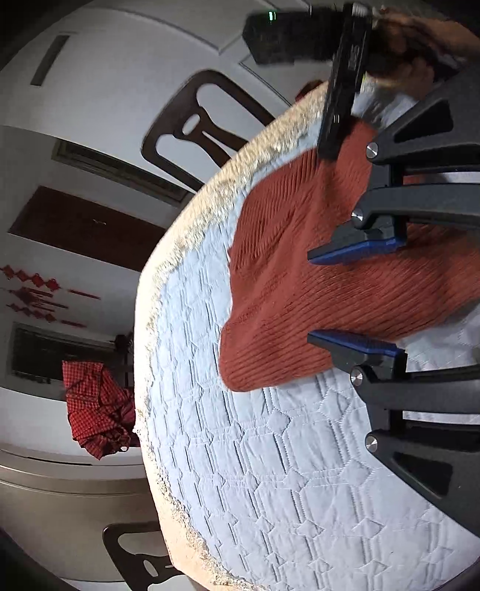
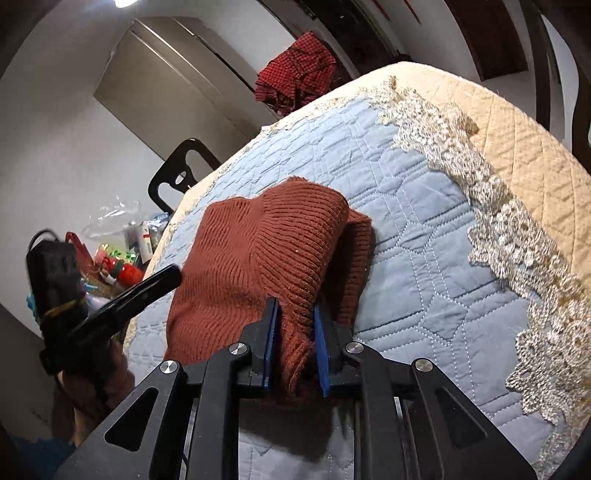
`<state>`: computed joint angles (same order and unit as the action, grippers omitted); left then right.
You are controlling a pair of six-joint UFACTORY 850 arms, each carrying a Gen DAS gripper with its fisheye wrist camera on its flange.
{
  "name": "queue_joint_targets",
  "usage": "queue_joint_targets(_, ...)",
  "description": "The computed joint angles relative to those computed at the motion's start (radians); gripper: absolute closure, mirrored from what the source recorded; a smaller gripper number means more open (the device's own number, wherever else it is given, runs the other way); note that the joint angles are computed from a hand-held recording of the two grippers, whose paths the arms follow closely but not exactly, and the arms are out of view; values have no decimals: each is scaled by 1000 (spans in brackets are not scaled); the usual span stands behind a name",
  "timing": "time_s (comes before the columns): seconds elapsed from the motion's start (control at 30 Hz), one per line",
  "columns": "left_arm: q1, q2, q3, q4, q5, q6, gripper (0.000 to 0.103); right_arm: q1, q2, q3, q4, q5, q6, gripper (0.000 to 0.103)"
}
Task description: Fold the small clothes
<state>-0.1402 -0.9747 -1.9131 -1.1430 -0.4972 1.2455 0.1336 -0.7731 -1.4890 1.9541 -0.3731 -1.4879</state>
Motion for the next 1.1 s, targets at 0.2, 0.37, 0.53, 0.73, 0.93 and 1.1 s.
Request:
queue_joint_targets(0.2,-19,-14,-9,70,31,-25,58,9,48,37,266,48,-272,84)
queue_joint_targets(0.37,-19,-21,-20,78,26,-33,57,16,28,-21,290,79,-321,84)
queue_joint_targets(0.53,-20,-35,-40,88,20,-52,55,23,-69,-155,-68,139,11,84)
queue_joint_targets(0.73,-18,-49,-58,80,11,-49,53,-2,-112,-180,-144,86,120,84)
queue_joint_targets(0.93,11,13,31,-58,-26,69,53,21,-38,-101,8,139,-74,84)
queue_joint_targets(1.1,31,88,155,-166,-51,202,58,37,39,12,193,84,-330,84)
